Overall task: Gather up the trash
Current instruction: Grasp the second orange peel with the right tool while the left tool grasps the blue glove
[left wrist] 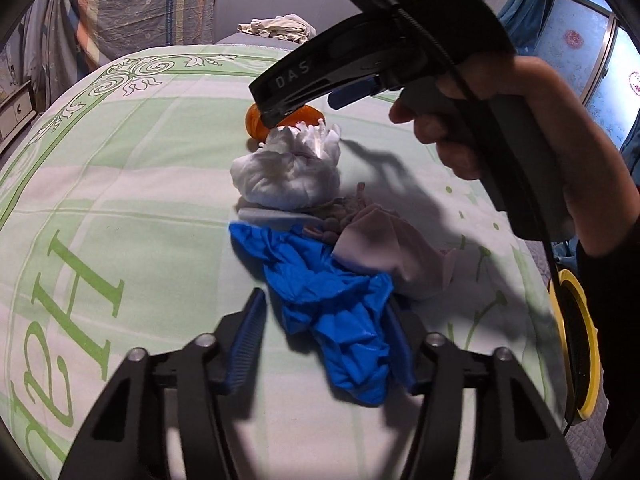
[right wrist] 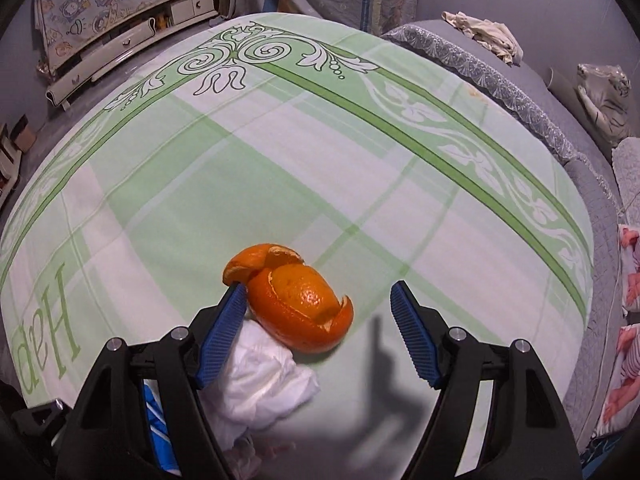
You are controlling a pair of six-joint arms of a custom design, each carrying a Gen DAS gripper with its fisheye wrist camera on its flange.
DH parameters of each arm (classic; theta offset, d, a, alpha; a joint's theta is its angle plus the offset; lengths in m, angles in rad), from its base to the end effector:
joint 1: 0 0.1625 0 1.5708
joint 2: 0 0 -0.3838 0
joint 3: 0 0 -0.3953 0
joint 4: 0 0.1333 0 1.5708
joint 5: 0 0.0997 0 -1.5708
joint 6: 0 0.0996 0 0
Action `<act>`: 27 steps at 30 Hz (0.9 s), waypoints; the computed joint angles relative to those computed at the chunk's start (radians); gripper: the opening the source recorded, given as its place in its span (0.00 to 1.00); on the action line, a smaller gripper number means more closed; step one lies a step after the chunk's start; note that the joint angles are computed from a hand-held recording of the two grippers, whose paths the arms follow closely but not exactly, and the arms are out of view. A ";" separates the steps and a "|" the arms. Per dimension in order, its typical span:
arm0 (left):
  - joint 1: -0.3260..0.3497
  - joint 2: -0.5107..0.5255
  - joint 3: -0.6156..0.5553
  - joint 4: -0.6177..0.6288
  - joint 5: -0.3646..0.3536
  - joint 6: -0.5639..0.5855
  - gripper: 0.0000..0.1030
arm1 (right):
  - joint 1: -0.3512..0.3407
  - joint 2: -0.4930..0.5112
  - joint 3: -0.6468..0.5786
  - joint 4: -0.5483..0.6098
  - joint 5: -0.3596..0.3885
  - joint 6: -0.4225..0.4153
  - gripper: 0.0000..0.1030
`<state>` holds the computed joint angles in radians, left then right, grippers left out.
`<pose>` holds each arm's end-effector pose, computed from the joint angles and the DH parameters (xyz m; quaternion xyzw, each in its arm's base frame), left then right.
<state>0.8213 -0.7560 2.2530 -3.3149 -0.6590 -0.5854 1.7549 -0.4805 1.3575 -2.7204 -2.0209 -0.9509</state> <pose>-0.1309 -0.4519 -0.0032 0.0190 0.8925 -0.3573 0.2747 0.2190 -0.6848 -0.0235 0.4935 -0.8307 0.0401 0.2546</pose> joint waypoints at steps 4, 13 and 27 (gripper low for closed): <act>-0.007 -0.005 0.008 0.014 -0.002 -0.016 0.29 | -0.001 0.023 -0.026 0.015 -0.012 0.014 0.55; -0.017 -0.031 0.036 0.011 -0.028 -0.036 0.19 | -0.007 0.020 -0.016 0.003 -0.027 0.068 0.30; -0.111 -0.128 0.173 -0.010 0.061 -0.168 0.18 | -0.046 -0.137 0.154 -0.099 0.020 0.133 0.29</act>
<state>0.7102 -0.8839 2.4258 -3.3253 -0.5985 -0.7531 1.7087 -0.6177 1.5113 -2.8196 -2.0013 -0.8176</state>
